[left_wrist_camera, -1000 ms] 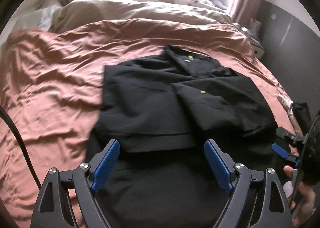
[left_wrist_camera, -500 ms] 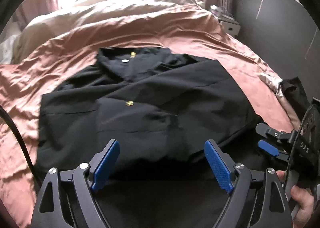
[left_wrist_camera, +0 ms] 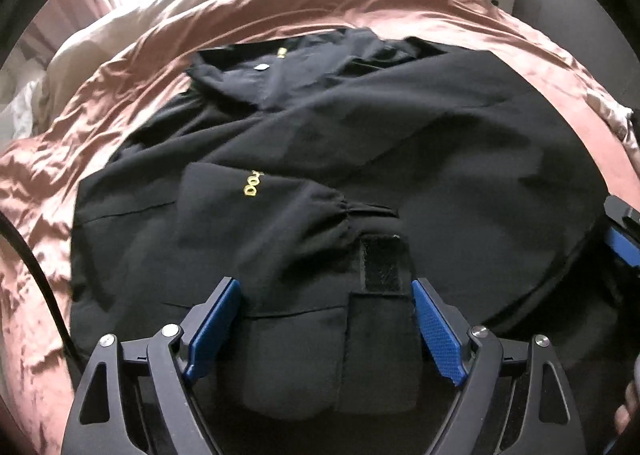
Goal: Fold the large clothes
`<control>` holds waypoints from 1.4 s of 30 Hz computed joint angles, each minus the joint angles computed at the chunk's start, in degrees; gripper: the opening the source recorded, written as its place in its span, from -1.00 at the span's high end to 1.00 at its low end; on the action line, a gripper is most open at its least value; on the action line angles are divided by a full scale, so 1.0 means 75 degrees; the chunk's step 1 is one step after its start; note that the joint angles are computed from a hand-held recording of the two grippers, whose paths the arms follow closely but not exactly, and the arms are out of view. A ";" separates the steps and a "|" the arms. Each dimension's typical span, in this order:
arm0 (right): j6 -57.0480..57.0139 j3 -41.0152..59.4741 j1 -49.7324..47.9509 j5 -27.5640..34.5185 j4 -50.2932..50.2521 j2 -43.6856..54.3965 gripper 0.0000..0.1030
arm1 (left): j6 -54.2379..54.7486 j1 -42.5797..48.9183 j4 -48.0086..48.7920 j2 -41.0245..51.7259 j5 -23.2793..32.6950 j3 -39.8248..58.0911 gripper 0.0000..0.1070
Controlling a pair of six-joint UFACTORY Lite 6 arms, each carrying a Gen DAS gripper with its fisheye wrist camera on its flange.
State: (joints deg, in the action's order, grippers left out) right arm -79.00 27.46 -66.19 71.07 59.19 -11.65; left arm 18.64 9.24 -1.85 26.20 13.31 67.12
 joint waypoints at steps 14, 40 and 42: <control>0.0300 0.0087 0.0330 -0.0073 0.0041 -0.0125 0.16 | 0.3334 0.3034 -0.1962 -0.0691 0.1212 0.1182 -0.63; 0.0378 -0.0443 0.2169 -0.1272 0.0804 -0.0453 0.16 | 0.5203 0.4879 -0.3558 0.1531 0.1728 0.2364 -0.63; 0.0366 -0.0478 0.2178 -0.1285 0.0814 -0.0530 0.16 | 0.5453 0.4829 -0.3737 0.1552 0.1539 0.2237 -0.63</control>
State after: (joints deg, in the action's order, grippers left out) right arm -76.25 23.87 -49.86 61.43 65.30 -15.62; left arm 59.54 45.46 -29.88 37.84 24.86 83.89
